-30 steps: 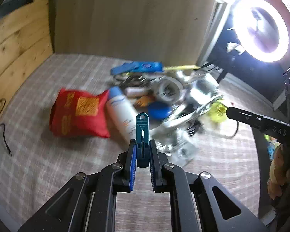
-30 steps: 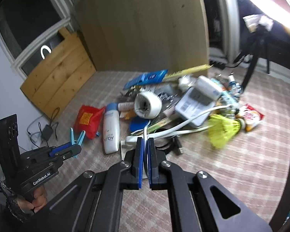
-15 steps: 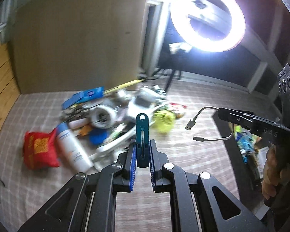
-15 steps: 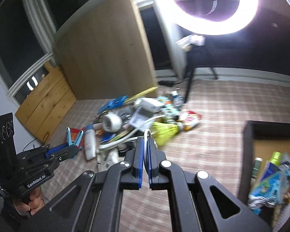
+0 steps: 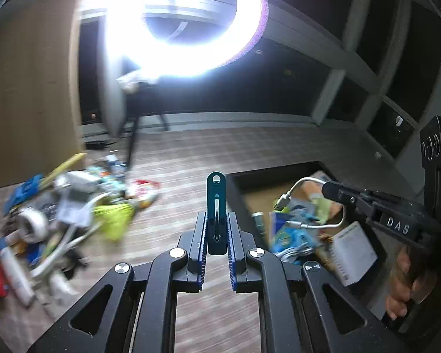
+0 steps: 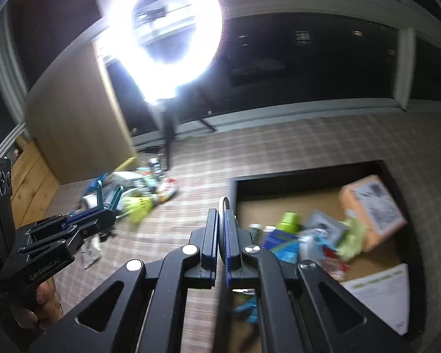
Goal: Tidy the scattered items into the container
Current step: 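Carry clothespin and white cable into the black tray and open both grippers, then move both open grippers back to the pile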
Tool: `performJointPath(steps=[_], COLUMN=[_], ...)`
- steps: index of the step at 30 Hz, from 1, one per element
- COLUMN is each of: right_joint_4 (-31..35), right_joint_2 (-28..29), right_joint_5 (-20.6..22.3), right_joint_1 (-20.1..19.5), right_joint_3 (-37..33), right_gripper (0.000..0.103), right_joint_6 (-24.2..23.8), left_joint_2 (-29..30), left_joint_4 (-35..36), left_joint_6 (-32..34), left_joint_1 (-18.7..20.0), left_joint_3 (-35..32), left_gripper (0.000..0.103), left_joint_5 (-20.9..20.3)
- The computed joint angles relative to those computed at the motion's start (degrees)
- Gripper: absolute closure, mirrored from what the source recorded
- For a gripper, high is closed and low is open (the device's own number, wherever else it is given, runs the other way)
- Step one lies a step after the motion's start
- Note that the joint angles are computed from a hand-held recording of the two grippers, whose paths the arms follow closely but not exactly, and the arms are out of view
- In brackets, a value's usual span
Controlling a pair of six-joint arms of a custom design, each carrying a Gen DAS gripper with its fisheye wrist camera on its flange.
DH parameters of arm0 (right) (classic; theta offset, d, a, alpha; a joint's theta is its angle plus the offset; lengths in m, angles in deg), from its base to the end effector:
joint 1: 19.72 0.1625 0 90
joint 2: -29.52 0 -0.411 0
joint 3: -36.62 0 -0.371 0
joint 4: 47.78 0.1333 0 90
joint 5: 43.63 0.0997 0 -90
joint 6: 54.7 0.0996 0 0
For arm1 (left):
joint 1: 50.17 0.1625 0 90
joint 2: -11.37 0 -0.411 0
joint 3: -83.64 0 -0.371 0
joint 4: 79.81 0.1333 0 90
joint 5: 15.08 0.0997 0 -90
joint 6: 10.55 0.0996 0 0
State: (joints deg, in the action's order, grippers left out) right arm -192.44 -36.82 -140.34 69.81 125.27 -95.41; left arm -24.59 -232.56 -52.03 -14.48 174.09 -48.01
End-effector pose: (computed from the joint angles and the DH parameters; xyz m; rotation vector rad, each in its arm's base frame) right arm 0.1164 -0.6463 0.3679 0.9033 -2.6019 0.6910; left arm -0.4051 -0.5581 0.0626 0.1715 2.3539 -1.0656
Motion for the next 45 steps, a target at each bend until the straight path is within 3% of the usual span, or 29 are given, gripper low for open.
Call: performJointPath(steps=[9, 21, 22, 23, 24, 25, 26, 28, 38, 45], right_joint_4=[-0.65, -0.31, -0.41, -0.91, -1.86, -3.74, -5.87, -8.85, -9.44, -8.25], right_joint_2=[-1.51, -1.6, -1.58, -1.48, -1.25, -1.2, -1.46, -1.94, -1.83, -0.28], right_joint_5=[-0.42, -0.21, -0.13, -0.87, -2.42, -3.42, -3.16, -2.82, -2.71, -2.37], right_joint_1=[-3.95, -5.65, -5.59, -5.36, -4.97, -4.66, -4.64, -4.38, -3.22, -1.47], right_joint_3=[-2.87, -5.15, -5.09, -5.03, -4.97, -4.48, -3.63, -2.34, -1.7, -1.23], right_gripper=[0.099, 0.099, 0.097, 0.084, 0.056, 0.036, 0.035, 0.035, 0.035, 0.035], right_joint_6=[0.65, 1.3, 1.05, 1.27, 1.8, 2.02, 1.73, 0.49, -0.42, -0.38], left_joint_2=[11.37, 17.09, 17.41, 17.7, 17.85, 17.86, 17.87, 17.89, 16.11, 11.24], left_joint_4=[1.15, 3.69, 4.08, 5.21, 6.57, 6.89, 5.85, 4.25, 2.41, 2.69], left_joint_6=[9.76, 14.75, 14.97, 14.7, 13.97, 13.53, 13.72, 14.66, 15.8, 11.06], left_joint_1=[1.13, 0.87, 0.84, 0.81, 0.81, 0.77, 0.59, 0.13, -1.07, -1.51], left_joint_3=[-16.75, -25.95, -26.54, -27.26, -27.83, -27.93, -27.62, -27.06, -24.39, -16.77], left_gripper=[0.092, 0.092, 0.092, 0.087, 0.063, 0.048, 0.032, 0.035, 0.038, 0.039], left_joint_5=[-4.65, -5.46, -5.5, -5.32, -5.05, -4.68, -4.0, -2.49, 1.21, 4.64])
